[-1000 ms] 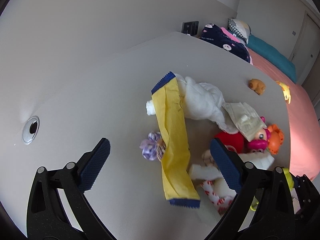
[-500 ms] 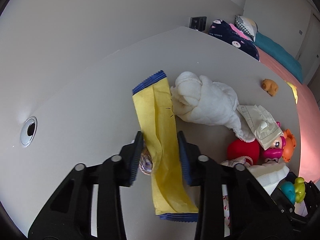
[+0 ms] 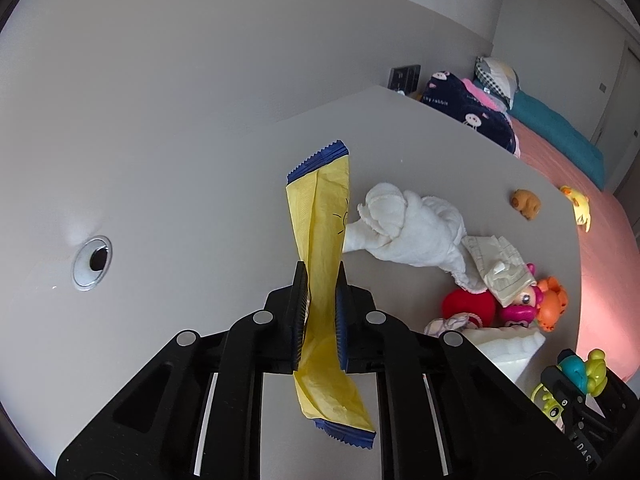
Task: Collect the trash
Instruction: 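Carry the wrapper and frog toy to the black bin and release both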
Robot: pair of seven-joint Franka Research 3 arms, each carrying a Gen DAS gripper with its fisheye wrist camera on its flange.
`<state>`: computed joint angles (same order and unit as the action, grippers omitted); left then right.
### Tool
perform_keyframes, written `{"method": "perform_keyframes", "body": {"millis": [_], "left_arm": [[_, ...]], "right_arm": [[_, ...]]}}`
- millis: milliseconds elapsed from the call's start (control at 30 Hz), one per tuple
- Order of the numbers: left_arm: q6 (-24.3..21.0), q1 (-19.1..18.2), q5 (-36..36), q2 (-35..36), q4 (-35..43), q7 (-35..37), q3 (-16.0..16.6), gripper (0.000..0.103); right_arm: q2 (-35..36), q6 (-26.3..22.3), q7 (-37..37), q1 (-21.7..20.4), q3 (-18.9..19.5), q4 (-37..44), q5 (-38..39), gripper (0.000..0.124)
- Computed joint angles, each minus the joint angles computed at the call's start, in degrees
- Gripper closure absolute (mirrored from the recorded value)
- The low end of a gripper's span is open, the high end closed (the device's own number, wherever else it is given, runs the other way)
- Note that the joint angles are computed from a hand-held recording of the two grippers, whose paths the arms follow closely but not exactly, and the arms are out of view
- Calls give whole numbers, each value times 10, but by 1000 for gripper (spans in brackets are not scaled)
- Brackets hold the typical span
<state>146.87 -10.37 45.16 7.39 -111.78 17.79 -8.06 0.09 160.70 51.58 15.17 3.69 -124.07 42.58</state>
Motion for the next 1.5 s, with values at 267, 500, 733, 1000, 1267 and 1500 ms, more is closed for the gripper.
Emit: {"method": "perform_keyframes", "body": {"millis": [267, 500, 733, 1000, 1267, 1500], "left_arm": [[-15, -17, 23, -15, 9, -8, -16, 91], [-13, -48, 23, 21, 57, 6, -27, 91], [-14, -91, 7, 81, 132, 46, -26, 91], [-17, -143, -32, 164, 239, 117, -24, 91], [-50, -195, -103, 278, 398, 232, -22, 91], [-107, -242, -173, 399, 581, 335, -16, 91]], "right_arm": [[-48, 10, -41, 1, -15, -26, 51, 87], [-83, 18, -63, -7, -40, -53, 63, 87], [-106, 23, -72, -27, -67, -72, 68, 87], [-113, 29, -59, -64, -93, -75, 54, 87], [-98, 33, -35, -108, -112, -57, 31, 87], [-65, 24, -15, -149, -121, -21, 8, 87]]}}
